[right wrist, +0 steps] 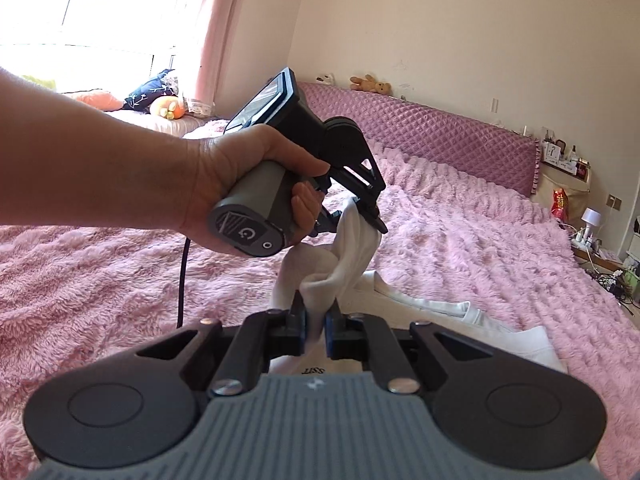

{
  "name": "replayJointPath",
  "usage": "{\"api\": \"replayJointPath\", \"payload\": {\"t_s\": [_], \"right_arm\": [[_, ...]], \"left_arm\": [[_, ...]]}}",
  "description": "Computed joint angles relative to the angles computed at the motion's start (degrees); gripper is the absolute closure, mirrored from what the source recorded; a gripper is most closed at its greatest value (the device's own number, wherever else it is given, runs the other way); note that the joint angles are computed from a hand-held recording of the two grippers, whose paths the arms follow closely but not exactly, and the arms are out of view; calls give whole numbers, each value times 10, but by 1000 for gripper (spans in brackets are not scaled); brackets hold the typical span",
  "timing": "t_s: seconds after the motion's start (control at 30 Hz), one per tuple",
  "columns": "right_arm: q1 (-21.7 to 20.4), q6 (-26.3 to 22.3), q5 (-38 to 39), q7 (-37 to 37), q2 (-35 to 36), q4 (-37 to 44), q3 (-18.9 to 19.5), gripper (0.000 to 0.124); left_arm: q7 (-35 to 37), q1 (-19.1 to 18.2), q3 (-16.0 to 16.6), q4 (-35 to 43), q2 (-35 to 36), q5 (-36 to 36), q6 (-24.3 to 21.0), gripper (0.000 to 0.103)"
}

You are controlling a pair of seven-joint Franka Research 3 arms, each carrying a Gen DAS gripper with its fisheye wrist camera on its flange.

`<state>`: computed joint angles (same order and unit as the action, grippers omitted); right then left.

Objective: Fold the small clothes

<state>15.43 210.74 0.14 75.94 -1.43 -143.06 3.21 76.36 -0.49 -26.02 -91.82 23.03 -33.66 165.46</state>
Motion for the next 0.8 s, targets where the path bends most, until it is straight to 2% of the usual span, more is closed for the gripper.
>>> {"api": "replayJointPath", "payload": {"t_s": [0.2, 0.47, 0.63, 0.8], "right_arm": [[-26, 7, 4, 36, -26, -26, -28, 122], [-72, 26, -7, 92, -44, -56, -66, 122], [-101, 26, -8, 115, -53, -74, -87, 122], [-125, 25, -19, 140, -53, -90, -104, 122]], "left_arm": [[-111, -82, 53, 79, 46, 116, -24, 86], [-199, -155, 67, 217, 138, 235, -50, 86], [-223, -207, 77, 346, 214, 288, -116, 86], [-227, -250, 85, 469, 286, 311, -179, 86]]}}
